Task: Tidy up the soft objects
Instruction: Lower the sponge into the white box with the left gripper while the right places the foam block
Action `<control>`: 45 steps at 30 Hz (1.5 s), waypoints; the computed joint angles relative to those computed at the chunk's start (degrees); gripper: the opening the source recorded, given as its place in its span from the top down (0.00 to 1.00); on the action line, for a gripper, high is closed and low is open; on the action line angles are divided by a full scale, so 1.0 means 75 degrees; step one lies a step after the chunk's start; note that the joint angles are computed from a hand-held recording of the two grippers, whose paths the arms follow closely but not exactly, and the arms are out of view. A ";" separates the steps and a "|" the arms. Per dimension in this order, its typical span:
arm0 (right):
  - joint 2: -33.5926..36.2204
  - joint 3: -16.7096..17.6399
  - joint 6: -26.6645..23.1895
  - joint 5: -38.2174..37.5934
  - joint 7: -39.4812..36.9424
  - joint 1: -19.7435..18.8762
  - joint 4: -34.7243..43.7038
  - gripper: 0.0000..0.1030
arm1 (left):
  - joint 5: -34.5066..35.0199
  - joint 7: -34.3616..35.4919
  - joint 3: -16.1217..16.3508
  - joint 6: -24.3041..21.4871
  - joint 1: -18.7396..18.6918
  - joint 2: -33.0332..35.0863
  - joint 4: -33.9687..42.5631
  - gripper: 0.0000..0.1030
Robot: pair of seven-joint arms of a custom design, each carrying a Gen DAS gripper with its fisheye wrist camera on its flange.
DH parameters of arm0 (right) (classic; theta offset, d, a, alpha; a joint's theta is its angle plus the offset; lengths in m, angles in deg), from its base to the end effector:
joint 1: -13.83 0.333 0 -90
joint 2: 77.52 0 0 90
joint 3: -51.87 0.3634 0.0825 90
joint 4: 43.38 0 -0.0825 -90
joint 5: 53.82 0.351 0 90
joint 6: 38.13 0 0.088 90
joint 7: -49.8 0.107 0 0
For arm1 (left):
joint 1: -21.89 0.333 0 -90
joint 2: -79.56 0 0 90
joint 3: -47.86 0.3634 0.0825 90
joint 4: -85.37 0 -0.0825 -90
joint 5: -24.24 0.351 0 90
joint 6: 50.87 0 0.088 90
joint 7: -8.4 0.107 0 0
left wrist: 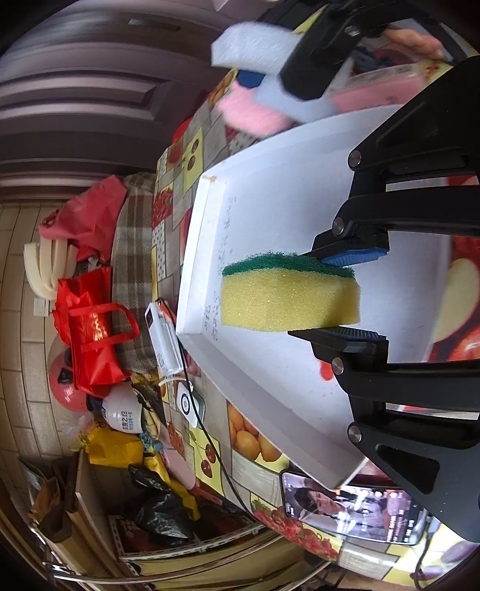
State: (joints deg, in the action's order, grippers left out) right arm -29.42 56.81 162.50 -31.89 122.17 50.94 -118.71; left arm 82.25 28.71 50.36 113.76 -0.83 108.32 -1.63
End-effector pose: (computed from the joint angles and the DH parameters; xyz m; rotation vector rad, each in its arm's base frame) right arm 0.6297 0.4679 0.4430 -1.6077 0.9535 -0.6305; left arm 0.6618 -0.3028 0.5049 -1.6095 1.6553 -0.9434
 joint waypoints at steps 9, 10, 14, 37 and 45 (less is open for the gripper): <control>0.0461 -0.0941 -0.0639 0.0415 -0.0008 0.0616 0.0947 0.14 | -0.0339 0.0183 0.0102 -0.0527 0.0016 0.0531 0.0876 0.73; 0.0523 -0.1065 -0.0734 0.0453 0.0034 0.0679 0.1071 0.14 | -0.0402 0.0233 0.0096 -0.0605 0.0020 0.0582 0.0963 0.73; 0.0852 -0.1851 -0.1185 0.0601 0.0467 0.1033 0.1661 0.14 | -0.0711 0.0377 0.0062 -0.0881 0.0066 0.0714 0.1181 0.73; 0.1085 -0.3359 -0.2114 -0.0868 0.3178 0.1495 0.1944 0.00 | -0.0216 -0.0933 0.0287 -0.1463 -0.0074 0.0494 0.0972 0.06; 0.0794 -0.2894 -0.1586 -0.0781 0.2906 0.1352 0.1394 0.00 | 0.0560 -0.1659 0.0325 -0.1457 -0.0133 0.0371 0.0858 0.06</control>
State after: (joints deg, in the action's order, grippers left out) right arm -23.46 35.10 150.61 -37.74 143.96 61.08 -108.25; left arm 86.45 16.26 52.79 102.82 -1.83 111.11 4.81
